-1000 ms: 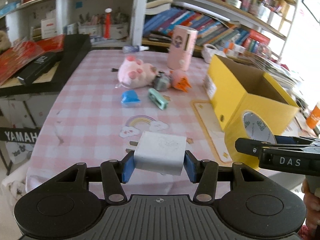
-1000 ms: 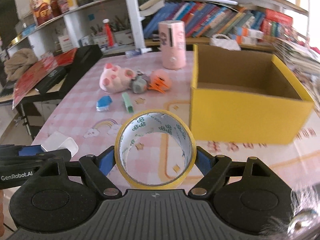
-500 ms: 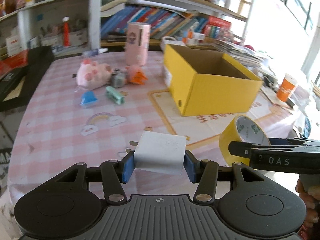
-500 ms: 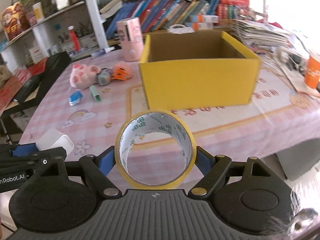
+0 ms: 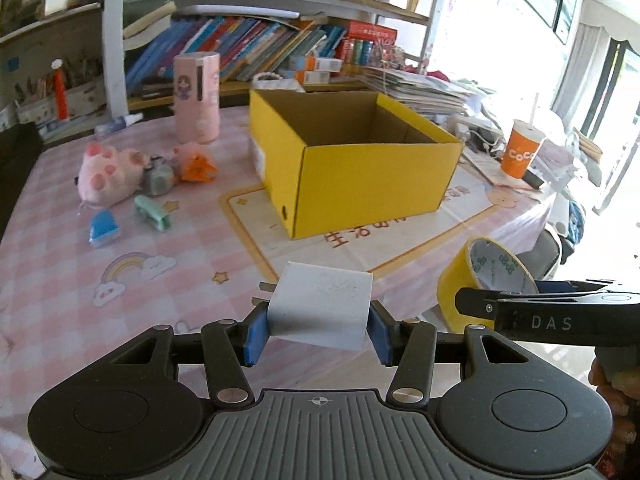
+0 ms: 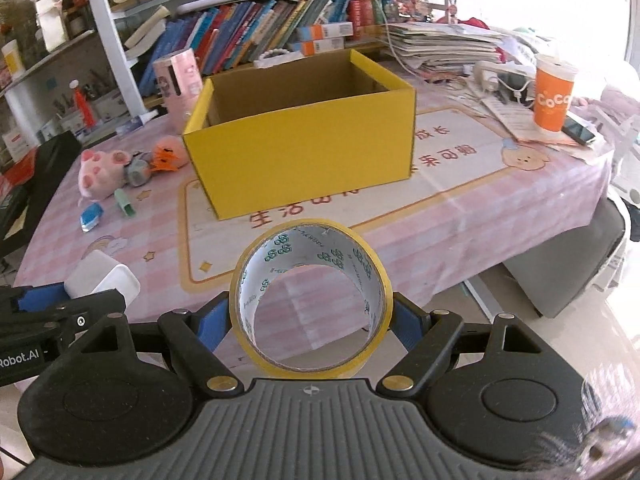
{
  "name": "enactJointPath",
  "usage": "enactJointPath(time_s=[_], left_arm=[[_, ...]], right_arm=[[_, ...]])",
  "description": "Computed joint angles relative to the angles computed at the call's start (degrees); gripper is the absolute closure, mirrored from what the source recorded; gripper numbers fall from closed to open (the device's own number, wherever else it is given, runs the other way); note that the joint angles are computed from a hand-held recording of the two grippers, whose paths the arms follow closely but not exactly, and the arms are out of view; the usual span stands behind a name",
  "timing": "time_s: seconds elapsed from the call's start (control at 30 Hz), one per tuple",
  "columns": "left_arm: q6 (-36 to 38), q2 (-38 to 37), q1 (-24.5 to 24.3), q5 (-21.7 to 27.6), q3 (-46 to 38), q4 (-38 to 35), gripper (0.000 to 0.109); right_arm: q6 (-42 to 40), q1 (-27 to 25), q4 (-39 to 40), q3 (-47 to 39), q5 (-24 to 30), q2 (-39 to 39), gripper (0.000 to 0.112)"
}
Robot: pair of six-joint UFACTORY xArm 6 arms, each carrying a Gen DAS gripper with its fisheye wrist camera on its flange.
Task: Organize objects
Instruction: 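Carry the tape roll and white cube toward the yellow box with both tools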
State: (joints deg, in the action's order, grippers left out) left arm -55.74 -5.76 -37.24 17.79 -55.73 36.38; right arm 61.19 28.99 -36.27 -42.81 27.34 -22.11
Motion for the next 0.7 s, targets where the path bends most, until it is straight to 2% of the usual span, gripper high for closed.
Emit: enactJointPath(time_s=[0.23, 0.7], left_arm=[[1.4, 2.0, -0.1, -0.7, -2.1, -0.8, 0.058], [0.0, 6.7, 0.9, -0.2, -8.5, 2.8, 0.058]], right_arm=[[-0.7, -1.1, 0.0, -0.6, 0.6, 0.3, 0.032], [-5.3, -4.5, 1.6, -4.2, -2.3, 4.1, 0.032]])
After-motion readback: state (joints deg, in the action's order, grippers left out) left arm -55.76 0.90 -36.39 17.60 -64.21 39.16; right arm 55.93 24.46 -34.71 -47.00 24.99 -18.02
